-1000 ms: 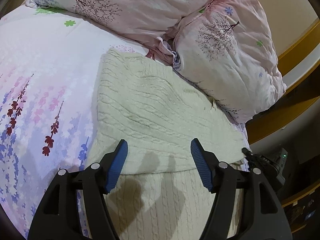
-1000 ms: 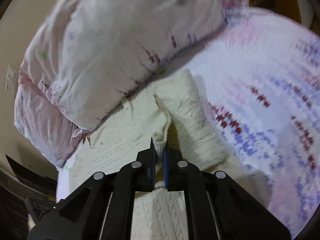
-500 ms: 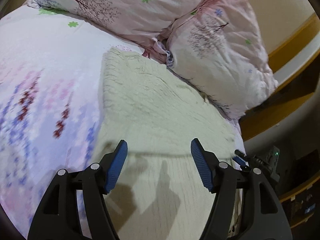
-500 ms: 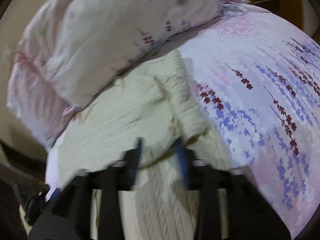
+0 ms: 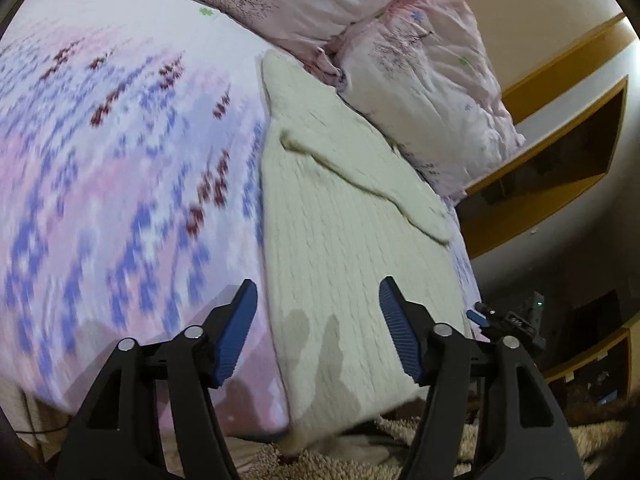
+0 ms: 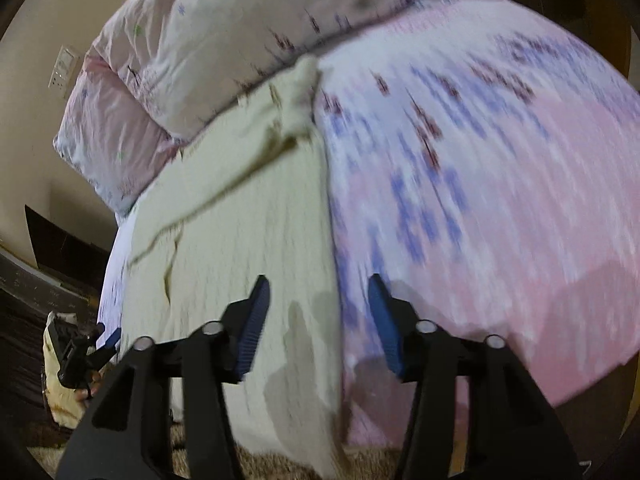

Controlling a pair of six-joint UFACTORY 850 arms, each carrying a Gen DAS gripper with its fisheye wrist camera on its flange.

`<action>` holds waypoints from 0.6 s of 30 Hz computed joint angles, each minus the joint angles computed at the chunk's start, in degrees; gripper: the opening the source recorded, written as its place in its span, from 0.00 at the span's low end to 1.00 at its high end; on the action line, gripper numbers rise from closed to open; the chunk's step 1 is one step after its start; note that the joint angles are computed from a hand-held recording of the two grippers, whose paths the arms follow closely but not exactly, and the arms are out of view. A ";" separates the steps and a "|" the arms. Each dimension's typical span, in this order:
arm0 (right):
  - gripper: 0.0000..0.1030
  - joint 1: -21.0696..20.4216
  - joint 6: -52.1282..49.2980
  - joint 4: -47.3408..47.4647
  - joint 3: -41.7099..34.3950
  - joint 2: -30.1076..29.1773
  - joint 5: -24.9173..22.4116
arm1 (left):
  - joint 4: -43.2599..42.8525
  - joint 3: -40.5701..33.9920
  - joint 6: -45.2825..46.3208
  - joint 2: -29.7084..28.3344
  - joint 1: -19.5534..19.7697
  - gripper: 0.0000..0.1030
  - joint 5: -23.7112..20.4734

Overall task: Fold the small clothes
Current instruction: 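Grasp the cardigan hem with both grippers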

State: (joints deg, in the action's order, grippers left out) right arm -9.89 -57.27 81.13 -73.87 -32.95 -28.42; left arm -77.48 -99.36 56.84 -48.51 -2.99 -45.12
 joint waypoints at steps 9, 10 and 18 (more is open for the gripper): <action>0.26 -0.76 -4.05 0.88 3.75 0.96 -10.61 | -6.38 9.73 6.92 4.90 -0.50 0.51 -3.77; 0.24 -0.70 -3.65 0.17 3.75 0.95 -11.47 | -6.98 10.68 7.31 5.39 -0.51 0.50 -4.36; 0.22 1.14 -2.89 -5.93 5.46 3.06 -11.15 | -4.45 13.94 6.51 7.68 -0.99 0.46 -5.43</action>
State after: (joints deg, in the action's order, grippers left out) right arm -8.75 -60.15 75.20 -68.41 -29.89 -39.57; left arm -81.93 -85.42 63.35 -40.83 -3.98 -50.55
